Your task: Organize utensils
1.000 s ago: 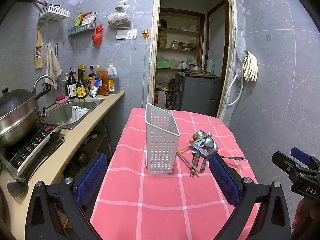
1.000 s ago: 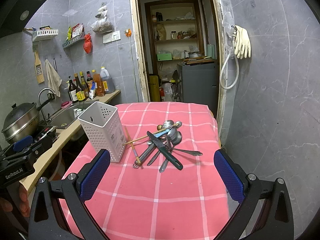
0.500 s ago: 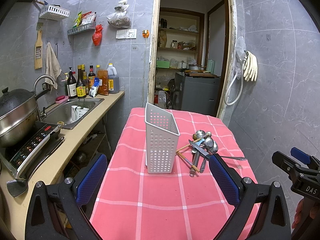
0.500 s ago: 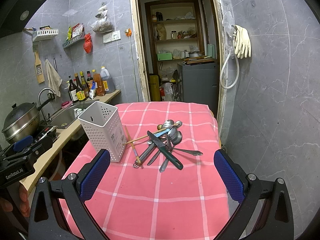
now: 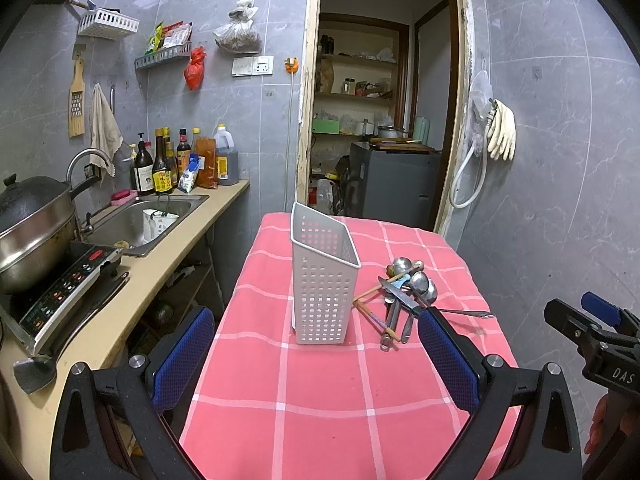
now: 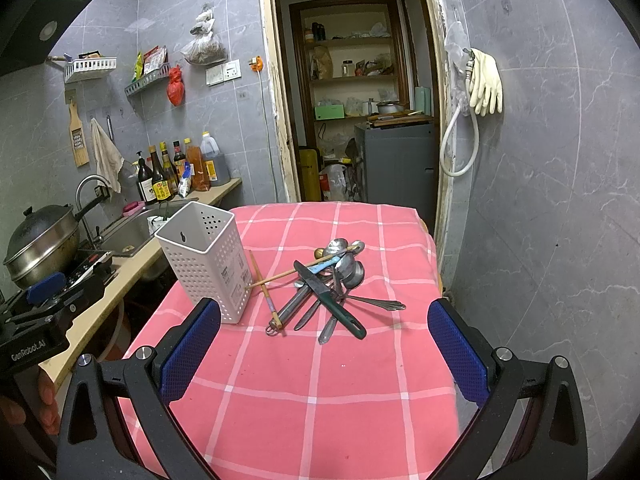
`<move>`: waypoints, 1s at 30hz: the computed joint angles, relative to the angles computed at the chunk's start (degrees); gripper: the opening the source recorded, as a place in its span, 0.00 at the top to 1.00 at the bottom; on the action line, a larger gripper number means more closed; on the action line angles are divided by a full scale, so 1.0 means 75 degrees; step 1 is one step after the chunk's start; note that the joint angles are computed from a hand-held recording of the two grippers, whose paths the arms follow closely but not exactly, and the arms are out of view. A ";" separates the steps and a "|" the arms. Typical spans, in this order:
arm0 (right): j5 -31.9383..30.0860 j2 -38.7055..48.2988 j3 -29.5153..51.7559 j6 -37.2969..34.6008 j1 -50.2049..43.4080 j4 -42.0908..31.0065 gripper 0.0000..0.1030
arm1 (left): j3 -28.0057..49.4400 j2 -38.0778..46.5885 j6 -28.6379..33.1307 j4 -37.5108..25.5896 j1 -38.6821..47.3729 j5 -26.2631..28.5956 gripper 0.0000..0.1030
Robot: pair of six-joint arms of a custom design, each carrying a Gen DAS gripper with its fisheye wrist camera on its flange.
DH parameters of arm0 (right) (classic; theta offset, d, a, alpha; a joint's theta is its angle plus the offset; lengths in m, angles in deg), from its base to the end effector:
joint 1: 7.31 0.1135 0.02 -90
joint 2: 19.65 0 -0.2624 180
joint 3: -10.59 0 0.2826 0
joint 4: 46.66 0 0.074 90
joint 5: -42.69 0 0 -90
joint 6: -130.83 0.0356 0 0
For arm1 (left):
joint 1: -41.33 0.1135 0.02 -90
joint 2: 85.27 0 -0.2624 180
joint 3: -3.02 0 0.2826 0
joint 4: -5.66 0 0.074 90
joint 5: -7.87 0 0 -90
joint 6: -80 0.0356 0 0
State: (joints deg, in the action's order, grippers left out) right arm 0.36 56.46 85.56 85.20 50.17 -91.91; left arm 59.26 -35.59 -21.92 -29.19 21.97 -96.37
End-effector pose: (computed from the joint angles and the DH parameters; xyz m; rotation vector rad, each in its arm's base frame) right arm 0.1873 0.2448 0.2917 0.1259 2.0770 0.0658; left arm 0.2166 -0.0668 0.2944 -0.0196 2.0490 -0.0833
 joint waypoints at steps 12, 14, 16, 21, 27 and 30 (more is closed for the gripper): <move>0.0000 0.0274 0.0159 -0.0097 -0.0109 0.0145 0.01 | -0.0244 -0.0018 0.0329 0.0259 0.0668 0.0710 0.00; 0.0057 0.0408 0.0260 -0.0012 -0.0056 0.0149 0.01 | -0.0176 0.0112 0.0395 0.0308 0.0868 0.1032 0.01; -0.0117 0.0414 0.0328 -0.0168 -0.0215 0.0335 0.01 | 0.0064 0.0335 0.0530 0.0291 0.1172 0.1531 0.00; -0.0347 0.0821 0.0809 -0.0574 -0.0609 0.0516 0.01 | 0.0602 0.0856 0.0899 0.0450 0.1451 0.2326 0.01; -0.0897 0.0644 0.0824 -0.0646 -0.1171 0.0716 0.01 | 0.1465 0.1826 0.1298 0.0566 0.1690 0.3391 0.01; -0.1128 0.0727 0.1005 -0.0717 -0.1538 0.0553 0.01 | 0.1916 0.2332 0.1389 0.0525 0.1643 0.3838 0.03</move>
State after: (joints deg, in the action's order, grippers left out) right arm -8.10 61.91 93.10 79.83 38.63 -87.76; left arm 73.63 -18.10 -11.50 -25.26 34.29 -67.58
